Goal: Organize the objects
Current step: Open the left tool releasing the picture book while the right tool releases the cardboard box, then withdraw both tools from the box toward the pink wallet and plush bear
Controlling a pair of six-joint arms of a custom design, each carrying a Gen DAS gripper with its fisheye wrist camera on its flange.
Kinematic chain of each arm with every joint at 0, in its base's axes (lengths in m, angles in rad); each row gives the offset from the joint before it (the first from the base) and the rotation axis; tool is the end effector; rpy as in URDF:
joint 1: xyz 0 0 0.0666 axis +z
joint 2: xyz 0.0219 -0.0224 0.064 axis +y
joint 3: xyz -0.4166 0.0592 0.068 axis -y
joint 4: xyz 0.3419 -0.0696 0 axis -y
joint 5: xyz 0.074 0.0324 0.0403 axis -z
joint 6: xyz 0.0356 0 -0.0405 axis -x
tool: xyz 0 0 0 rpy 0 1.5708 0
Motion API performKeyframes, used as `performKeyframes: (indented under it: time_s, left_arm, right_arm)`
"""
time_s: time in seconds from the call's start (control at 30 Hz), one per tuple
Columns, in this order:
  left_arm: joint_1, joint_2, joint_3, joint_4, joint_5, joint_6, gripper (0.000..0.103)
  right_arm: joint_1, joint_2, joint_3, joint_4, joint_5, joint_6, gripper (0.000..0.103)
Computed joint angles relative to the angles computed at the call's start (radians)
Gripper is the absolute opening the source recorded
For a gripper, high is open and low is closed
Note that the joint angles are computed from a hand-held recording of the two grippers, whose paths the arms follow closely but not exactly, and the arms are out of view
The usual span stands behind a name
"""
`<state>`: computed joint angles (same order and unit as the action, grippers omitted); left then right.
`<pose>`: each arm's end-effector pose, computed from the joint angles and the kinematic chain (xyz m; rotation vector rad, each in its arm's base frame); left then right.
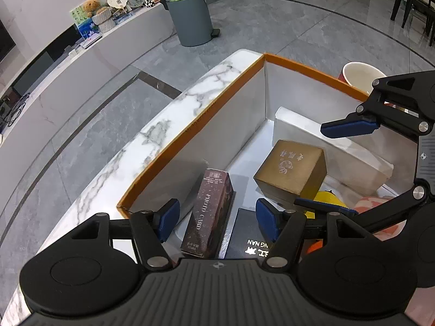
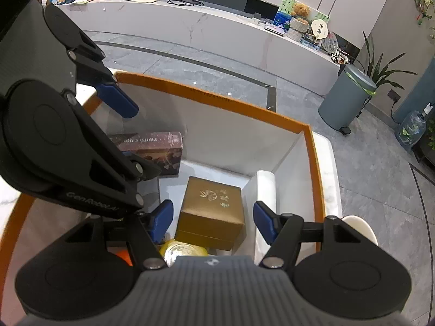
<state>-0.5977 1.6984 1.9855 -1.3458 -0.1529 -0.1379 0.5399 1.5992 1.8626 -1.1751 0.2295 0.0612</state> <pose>0.4356 -0.2905 0.5367 0.8893 2.4534 0.0389 0.4317 0.2488 0.5481 -0.6328 2.3677 -0.0756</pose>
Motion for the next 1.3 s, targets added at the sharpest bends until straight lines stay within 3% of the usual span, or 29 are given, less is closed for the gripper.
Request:
performKeyframes:
  time_s: [0.53, 0.73, 1.1, 1.3]
  left_arm:
    - [-0.013, -0.046, 0.062, -0.038, -0.036, -0.011, 0.075]
    - [-0.018, -0.068, 0.124, -0.075, -0.064, -0.019, 0.075]
    - [-0.043, -0.134, 0.266, -0.153, -0.148, -0.059, 0.077]
    - [-0.053, -0.195, 0.305, -0.144, -0.199, -0.068, 0.085]
  right_arm:
    - [0.053, -0.012, 0.096, -0.060, 0.048, -0.002, 0.069]
    - [0.089, -0.003, 0.193, -0.119, 0.091, 0.014, 0.069]
    - [0.198, 0.058, 0.500, -0.266, 0.218, 0.032, 0.071]
    - [0.289, 0.160, 0.812, -0.413, 0.299, 0.076, 0.075]
